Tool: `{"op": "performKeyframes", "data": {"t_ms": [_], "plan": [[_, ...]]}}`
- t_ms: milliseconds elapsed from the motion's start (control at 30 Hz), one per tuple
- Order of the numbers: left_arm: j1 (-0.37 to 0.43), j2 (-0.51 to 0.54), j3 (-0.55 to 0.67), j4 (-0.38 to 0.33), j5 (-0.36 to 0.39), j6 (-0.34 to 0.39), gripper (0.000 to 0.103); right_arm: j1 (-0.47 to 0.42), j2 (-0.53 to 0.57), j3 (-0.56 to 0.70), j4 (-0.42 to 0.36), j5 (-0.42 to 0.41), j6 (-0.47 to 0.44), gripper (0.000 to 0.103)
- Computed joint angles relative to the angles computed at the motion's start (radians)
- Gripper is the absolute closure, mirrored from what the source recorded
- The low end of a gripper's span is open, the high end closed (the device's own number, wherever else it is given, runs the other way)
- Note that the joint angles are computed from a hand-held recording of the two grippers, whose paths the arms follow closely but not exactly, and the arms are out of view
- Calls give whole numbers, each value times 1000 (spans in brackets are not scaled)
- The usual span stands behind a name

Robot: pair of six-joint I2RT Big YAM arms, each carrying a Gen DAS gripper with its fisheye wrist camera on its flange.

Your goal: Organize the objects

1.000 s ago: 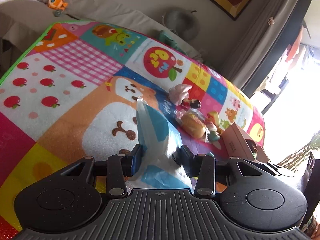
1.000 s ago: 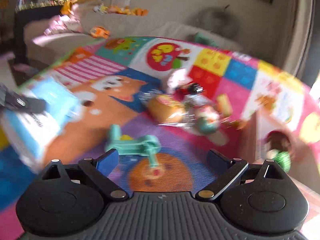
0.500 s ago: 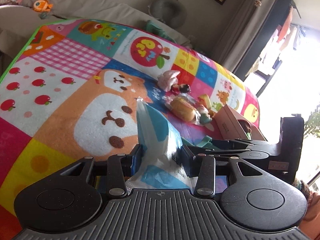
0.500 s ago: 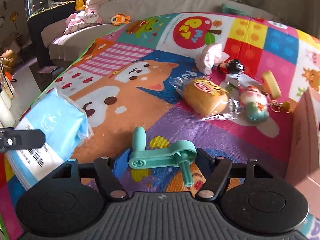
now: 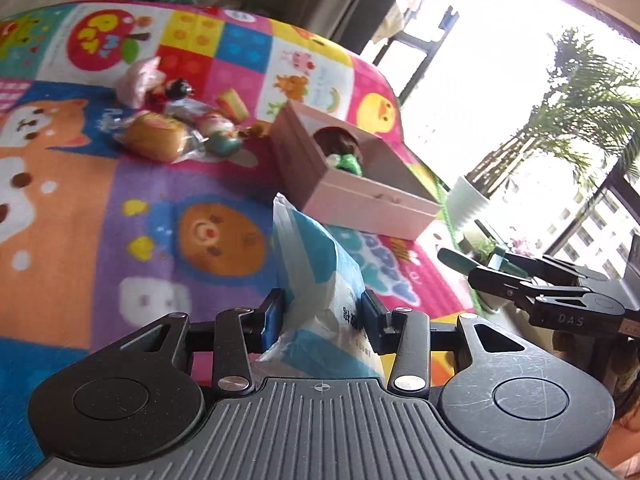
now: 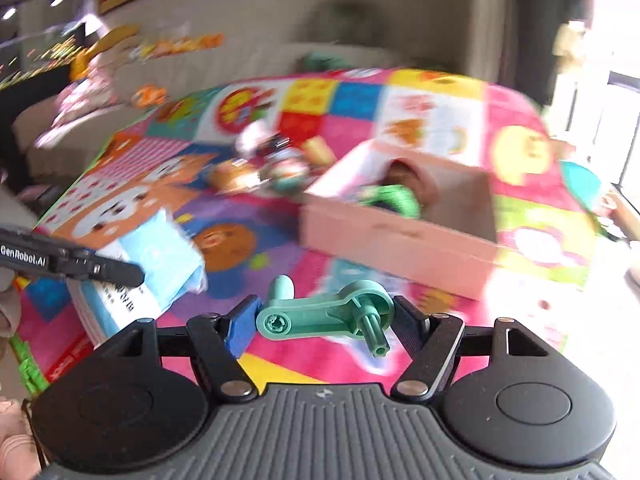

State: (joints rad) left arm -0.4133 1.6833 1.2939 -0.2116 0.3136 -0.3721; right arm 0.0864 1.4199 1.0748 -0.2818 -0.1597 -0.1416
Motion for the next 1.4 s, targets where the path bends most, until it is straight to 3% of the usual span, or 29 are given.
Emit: {"op": "performKeyframes", "data": {"t_ms": [100, 200, 367, 433, 500, 533, 600, 633, 667, 733, 900, 1067, 1133, 1300, 1400], "plan": [[-33, 61, 124, -19, -2, 34, 57, -61, -61, -65, 77, 17, 68, 32], [-74, 157, 304, -38, -58, 54, 57, -104, -76, -96, 140, 16, 116, 32], [-130, 402, 692, -105, -154, 74, 57, -136, -49, -114, 221, -23, 187, 32], [-154, 521, 867, -145, -223, 139, 57, -144, -40, -120, 247, -41, 209, 32], [-175, 632, 1036, -211, -311, 215, 57, -149, -37, -131, 273, -45, 214, 32], [-181, 694, 1141, -283, -342, 222, 57, -152, -38, -138, 282, -44, 213, 32], [-182, 798, 1332, -461, -336, 168, 56, -159, -38, -146, 292, -42, 206, 32], [-180, 815, 1363, -511, -321, 136, 56, -164, -39, -152, 297, -41, 200, 32], [-179, 805, 1344, -538, -315, 112, 55, -168, -38, -155, 300, -41, 194, 32], [-185, 725, 1190, -484, -373, 83, 59, -175, -32, -160, 309, -38, 185, 32], [-165, 507, 806, -267, -331, 55, 59, -174, -10, -151, 305, -32, 193, 32], [-117, 287, 402, 31, -273, 78, 59, -166, 0, -128, 289, -35, 193, 32], [-96, 231, 277, 120, -289, 89, 59, -162, 14, -94, 271, -38, 188, 32], [-36, 178, 131, 143, -295, 18, 59, -152, 110, 91, 252, -49, 216, 32], [-7, 167, 94, 165, -284, -35, 59, -144, 227, 298, 225, -45, 317, 32]]}}
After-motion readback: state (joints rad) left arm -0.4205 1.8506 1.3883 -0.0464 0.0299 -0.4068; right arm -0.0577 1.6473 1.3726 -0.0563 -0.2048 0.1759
